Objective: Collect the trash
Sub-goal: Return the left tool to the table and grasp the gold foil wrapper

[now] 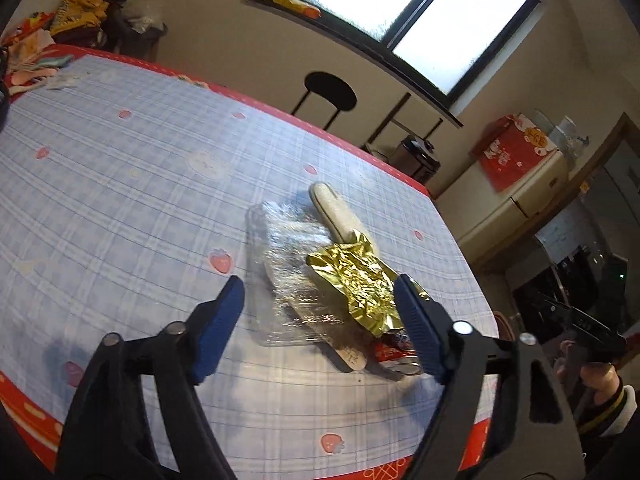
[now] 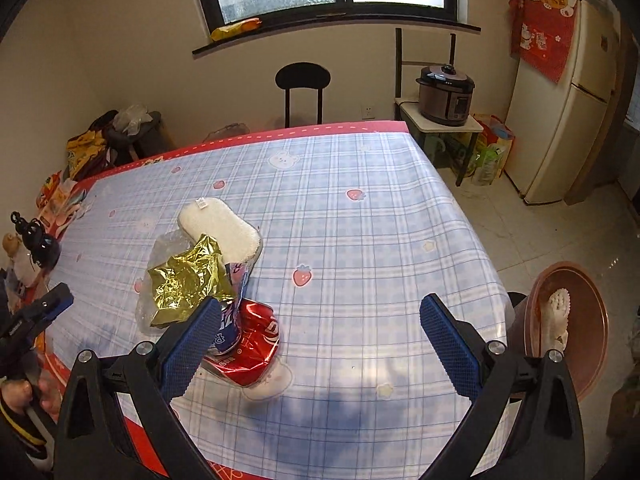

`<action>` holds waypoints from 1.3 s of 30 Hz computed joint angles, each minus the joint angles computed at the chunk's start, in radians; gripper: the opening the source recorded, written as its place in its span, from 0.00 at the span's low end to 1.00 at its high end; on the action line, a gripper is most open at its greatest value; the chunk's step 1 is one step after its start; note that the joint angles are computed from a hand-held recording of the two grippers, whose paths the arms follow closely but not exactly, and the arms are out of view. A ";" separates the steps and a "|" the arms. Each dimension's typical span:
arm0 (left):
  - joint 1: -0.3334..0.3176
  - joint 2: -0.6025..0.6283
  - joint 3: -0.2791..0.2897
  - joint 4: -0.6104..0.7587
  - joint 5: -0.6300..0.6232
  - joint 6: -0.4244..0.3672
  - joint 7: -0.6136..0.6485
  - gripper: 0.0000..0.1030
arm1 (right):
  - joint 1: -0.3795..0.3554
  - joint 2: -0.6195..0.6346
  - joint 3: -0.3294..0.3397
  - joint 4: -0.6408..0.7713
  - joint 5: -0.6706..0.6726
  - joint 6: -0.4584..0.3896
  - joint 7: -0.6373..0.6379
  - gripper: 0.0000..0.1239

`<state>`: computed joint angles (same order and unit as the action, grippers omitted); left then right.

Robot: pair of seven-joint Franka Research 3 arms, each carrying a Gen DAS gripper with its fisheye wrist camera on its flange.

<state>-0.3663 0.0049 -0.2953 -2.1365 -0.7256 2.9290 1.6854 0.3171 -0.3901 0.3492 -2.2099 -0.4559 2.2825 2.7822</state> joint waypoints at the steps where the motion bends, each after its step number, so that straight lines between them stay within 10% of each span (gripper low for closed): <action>1: -0.001 0.028 -0.002 0.031 -0.024 -0.029 0.019 0.64 | -0.001 0.014 0.005 0.011 -0.001 -0.007 0.005 0.79; 15: 0.020 0.328 -0.067 0.293 0.249 -0.158 -0.280 0.32 | 0.053 0.047 -0.019 0.026 -0.009 -0.086 0.055 0.79; 30: 0.014 0.399 -0.089 0.355 0.529 -0.128 -0.550 0.24 | 0.029 -0.028 -0.013 -0.039 0.050 -0.095 0.018 0.79; 39: 0.113 0.302 -0.192 0.250 0.479 0.001 -0.463 0.22 | 0.021 -0.035 -0.025 -0.060 0.095 -0.034 -0.033 0.79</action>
